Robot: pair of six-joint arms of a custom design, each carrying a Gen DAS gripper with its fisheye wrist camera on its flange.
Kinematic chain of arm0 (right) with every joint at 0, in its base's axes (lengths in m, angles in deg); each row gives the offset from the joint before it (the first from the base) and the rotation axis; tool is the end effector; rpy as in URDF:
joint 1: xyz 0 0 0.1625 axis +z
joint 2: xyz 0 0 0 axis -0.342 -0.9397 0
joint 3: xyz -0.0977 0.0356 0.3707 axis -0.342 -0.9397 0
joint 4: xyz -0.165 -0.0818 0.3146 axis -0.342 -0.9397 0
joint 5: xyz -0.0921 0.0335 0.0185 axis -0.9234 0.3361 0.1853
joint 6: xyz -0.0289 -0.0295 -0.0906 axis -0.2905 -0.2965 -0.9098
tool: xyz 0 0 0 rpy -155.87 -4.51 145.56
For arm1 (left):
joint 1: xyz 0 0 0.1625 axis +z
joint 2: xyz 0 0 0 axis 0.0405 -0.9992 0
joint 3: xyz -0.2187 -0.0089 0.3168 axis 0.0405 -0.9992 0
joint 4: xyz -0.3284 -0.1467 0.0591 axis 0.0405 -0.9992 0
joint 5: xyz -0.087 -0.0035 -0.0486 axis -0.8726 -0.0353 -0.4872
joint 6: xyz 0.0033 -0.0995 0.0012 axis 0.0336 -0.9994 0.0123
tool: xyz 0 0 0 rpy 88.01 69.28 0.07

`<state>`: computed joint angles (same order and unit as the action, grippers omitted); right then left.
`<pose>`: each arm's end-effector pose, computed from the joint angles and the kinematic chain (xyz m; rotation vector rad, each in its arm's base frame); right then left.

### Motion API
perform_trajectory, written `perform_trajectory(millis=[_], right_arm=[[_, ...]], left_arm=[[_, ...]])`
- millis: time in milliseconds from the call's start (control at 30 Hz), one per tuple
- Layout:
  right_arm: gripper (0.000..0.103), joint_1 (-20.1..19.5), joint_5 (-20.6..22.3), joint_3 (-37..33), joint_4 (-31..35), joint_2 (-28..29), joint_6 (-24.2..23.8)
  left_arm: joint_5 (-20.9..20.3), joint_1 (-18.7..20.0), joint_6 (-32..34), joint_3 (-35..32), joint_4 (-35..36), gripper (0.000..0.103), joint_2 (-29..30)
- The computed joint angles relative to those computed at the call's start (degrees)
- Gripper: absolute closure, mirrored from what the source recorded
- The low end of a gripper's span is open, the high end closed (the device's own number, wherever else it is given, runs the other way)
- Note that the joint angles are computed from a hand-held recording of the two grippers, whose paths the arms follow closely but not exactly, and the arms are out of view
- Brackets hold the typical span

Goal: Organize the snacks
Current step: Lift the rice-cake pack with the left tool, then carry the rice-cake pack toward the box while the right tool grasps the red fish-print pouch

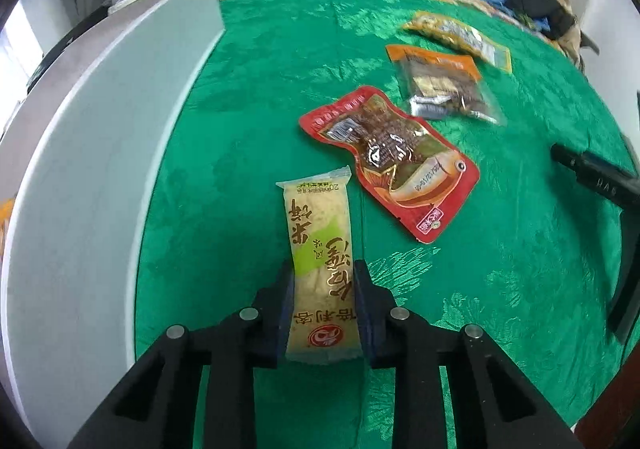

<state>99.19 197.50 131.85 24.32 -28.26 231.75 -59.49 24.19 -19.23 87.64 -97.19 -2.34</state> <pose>0.0282 -0.2238 0.2171 -0.2330 -2.0489 0.9670 -0.2414 -0.3272 0.0490 0.8837 2.3835 -0.2385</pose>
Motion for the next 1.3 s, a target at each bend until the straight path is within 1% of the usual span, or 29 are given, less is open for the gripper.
perform_trajectory(millis=[100,233,367,467,633,733,767,800,833,867,900,933,1000,1033,1067,1100,1167,1200,1233,1267,1300], right_arm=[[0.02,0.08,0.06,-0.13,0.14,0.02,0.05],[0.02,-0.04,-0.05,0.06,-0.08,0.01,-0.03],[0.02,-0.06,-0.07,-0.02,0.03,-0.02,-0.03],[0.02,-0.03,-0.06,-0.02,0.13,-0.11,-0.01],[0.019,-0.15,-0.07,-0.16,-1.3,1.37,0.18],[0.018,0.62,0.83,-0.8,-1.08,2.22,1.03],[0.019,1.19,1.33,-2.63,1.68,3.44,2.27],[0.022,2.15,1.95,-5.47,6.58,5.47,5.24],[0.021,3.73,0.17,-7.5,11.75,6.37,9.09],[0.021,5.97,-4.01,-8.86,15.71,6.6,11.34],[0.02,9.2,-5.79,-11.1,19.34,9.22,13.36],[0.02,13.36,-8.46,-14.8,23.98,14.24,14.5],[0.02,19.0,-10.53,-21.78,29.78,24.05,16.12],[0.02,20.62,-11.5,-25.61,31.97,29.18,16.8],[0.02,21.19,-11.62,-28.84,33.9,33.25,17.83],[0.02,21.6,-10.44,-32.7,36.19,37.94,19.58],[0.02,22.48,-4.89,-39.85,38.94,46.5,23.19],[0.017,22.42,-3.38,-42.48,40.09,49.74,24.05],[0.018,23.93,0.52,-43.8,38.84,51.89,22.75],[0.018,24.84,3.44,-45.4,39.83,54.09,22.86],[0.022,25.41,5.48,-46.82,41.67,56.02,23.87]], left_arm=[[-0.96,-0.37,-1.34,1.19,-1.32,0.076,-2.41],[-1.25,-1.76,-3.47,2.37,-0.61,0.076,-7.09],[-0.76,-3.48,-5.98,3.62,2.51,0.076,-13.9],[-0.17,-3.89,-7.66,4.37,6.01,0.076,-19.44],[0.15,-3.82,-9.02,5.23,9.12,0.076,-24.54],[1.01,-4.41,-9.14,5.53,11.11,0.076,-26.78],[1.38,-4.61,-9.29,5.8,12.03,0.076,-28.29],[1.33,-4.46,-9.43,5.99,12.09,0.076,-29.18],[1.04,-3.99,-9.56,6.07,12.11,0.076,-29.89],[0.81,-3.75,-9.85,6.14,12.26,0.076,-30.37],[0.36,-3.05,-9.99,6.07,12.04,0.076,-30.66],[0.07,-2.65,-10.08,6.06,11.76,0.076,-30.84],[0.22,-2.07,-10.06,6.17,11.19,0.076,-31.62],[0.47,-2.03,-10.14,6.27,11.24,0.076,-32.44],[0.66,-2.14,-10.32,6.33,11.43,0.076,-32.99],[1.14,-2.33,-10.72,6.46,12.35,0.076,-34.5],[1.67,-2.48,-11.55,6.54,14.28,0.076,-36.89],[1.71,-2.38,-11.8,6.56,15.28,0.076,-37.99],[1.8,-2.18,-11.99,6.62,16.42,0.076,-39.2],[1.93,-2.06,-12.1,6.61,17.13,0.076,-39.76],[2.17,-1.79,-12.16,6.65,17.96,0.076,-40.53]])
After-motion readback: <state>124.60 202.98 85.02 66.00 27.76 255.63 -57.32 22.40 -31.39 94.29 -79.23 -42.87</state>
